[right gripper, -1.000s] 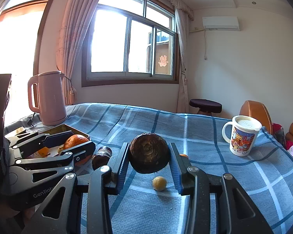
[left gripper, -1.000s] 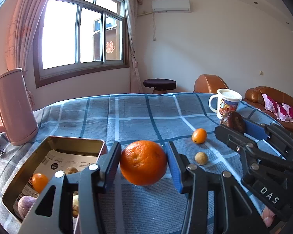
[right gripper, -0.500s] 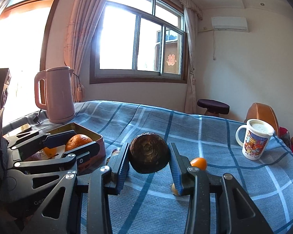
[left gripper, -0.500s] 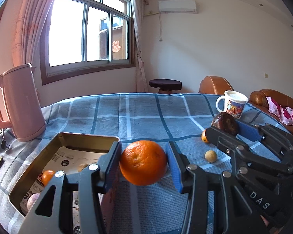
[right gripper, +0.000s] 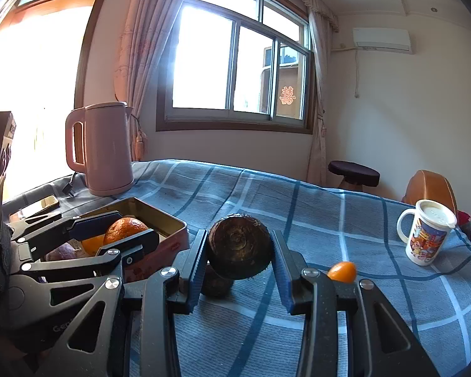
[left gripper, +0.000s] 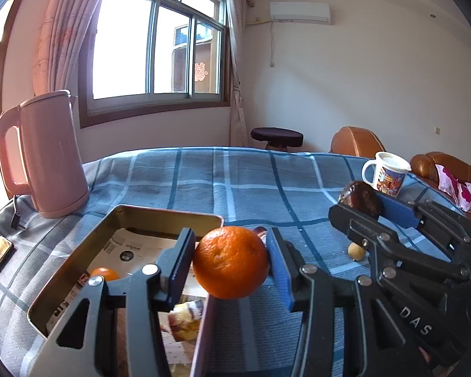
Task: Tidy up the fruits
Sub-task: 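Lift and carry the orange with left tool while right tool carries the dark fruit toward the tin, then lower the orange into the tin and open left tool while right tool releases the dark fruit there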
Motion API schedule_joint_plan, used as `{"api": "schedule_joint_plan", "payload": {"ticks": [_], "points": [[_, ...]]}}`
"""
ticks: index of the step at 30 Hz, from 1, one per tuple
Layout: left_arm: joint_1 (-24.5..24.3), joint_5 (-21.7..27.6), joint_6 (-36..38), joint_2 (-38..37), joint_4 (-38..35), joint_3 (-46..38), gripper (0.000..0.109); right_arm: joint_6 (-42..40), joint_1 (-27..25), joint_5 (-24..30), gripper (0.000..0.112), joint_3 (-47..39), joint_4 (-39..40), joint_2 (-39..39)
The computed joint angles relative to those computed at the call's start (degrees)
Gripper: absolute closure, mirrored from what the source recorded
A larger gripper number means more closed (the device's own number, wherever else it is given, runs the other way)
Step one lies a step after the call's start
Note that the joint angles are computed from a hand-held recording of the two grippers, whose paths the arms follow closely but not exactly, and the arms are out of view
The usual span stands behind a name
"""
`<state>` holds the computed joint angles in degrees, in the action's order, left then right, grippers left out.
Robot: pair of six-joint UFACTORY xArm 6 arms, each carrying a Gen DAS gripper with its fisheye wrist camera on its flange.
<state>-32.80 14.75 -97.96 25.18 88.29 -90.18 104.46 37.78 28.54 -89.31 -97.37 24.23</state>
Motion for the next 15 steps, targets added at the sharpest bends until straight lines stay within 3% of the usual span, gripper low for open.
{"api": "schedule_joint_plan", "payload": {"ticks": [15], "points": [[2.9, -0.8, -3.1, -2.7, 1.2, 3.9, 0.060, -8.4, 0.9, -1.9, 0.071, -8.5, 6.3, 6.2]]}}
